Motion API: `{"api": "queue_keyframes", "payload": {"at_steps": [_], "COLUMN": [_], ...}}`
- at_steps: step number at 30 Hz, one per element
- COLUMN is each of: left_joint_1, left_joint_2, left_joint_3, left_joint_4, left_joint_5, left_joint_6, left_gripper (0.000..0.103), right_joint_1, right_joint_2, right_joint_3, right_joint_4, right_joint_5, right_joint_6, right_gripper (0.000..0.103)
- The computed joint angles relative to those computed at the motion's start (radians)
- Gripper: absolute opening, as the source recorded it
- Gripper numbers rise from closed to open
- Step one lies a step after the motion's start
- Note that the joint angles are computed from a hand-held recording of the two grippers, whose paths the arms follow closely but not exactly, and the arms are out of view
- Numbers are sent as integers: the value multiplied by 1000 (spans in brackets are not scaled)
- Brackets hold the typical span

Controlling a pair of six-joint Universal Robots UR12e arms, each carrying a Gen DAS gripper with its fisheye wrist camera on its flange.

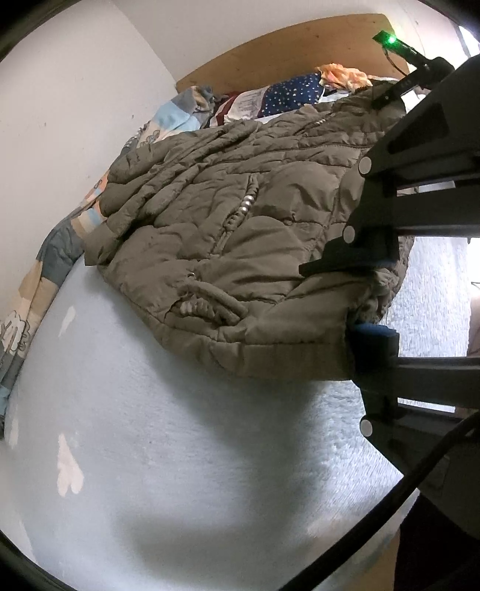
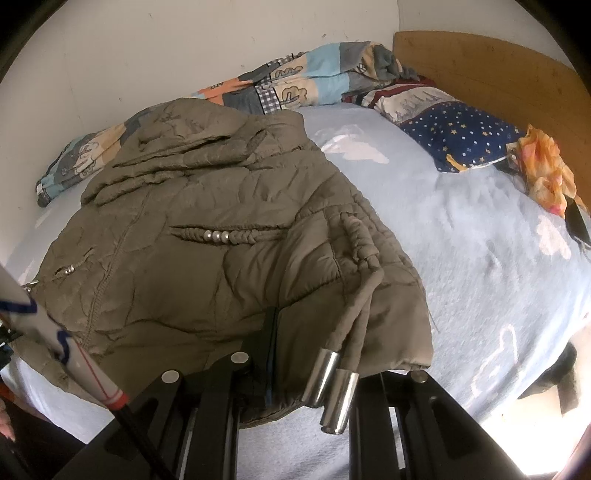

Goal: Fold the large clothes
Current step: 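Lift the jacket hem with both tools and fold it toward the hood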

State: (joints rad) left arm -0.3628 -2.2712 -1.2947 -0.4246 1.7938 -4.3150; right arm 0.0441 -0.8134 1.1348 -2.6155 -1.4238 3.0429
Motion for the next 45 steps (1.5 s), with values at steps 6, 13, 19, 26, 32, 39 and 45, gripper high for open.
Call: {"api": "queue_keyframes", "payload": {"at_steps": [6, 13, 19, 26, 32, 39, 45], "left_joint_1": [-28, -82, -83, -75, -51, -10, 30], "left_joint_2": [-16, -60, -48, -34, -46, -88, -183], "left_joint_3": [78, 200, 189, 196, 251, 379, 595], "left_joint_4": [-123, -192, -123, -42, -34, -47, -146], "left_joint_5": [126, 401, 420, 407, 381, 342, 317], "left_joint_6": [133, 428, 487, 567, 627, 696, 701], "left_gripper": [17, 17, 17, 17, 17, 18, 20], "right_joint_1": [0, 3, -5, -12, -21, -12, 4], "right_joint_2": [-1, -12, -24, -42, -25, 61, 224], "right_joint_3": [2, 24, 26, 20, -54, -265, -617], "right_joint_4": [-4, -108, -180, -228, -186, -108, 64], "right_joint_5": [2, -8, 22, 60, 110, 126, 114], "right_joint_6": [-1, -32, -15, -23, 5, 17, 21], "right_gripper": [17, 15, 15, 14, 14, 14, 14]}}
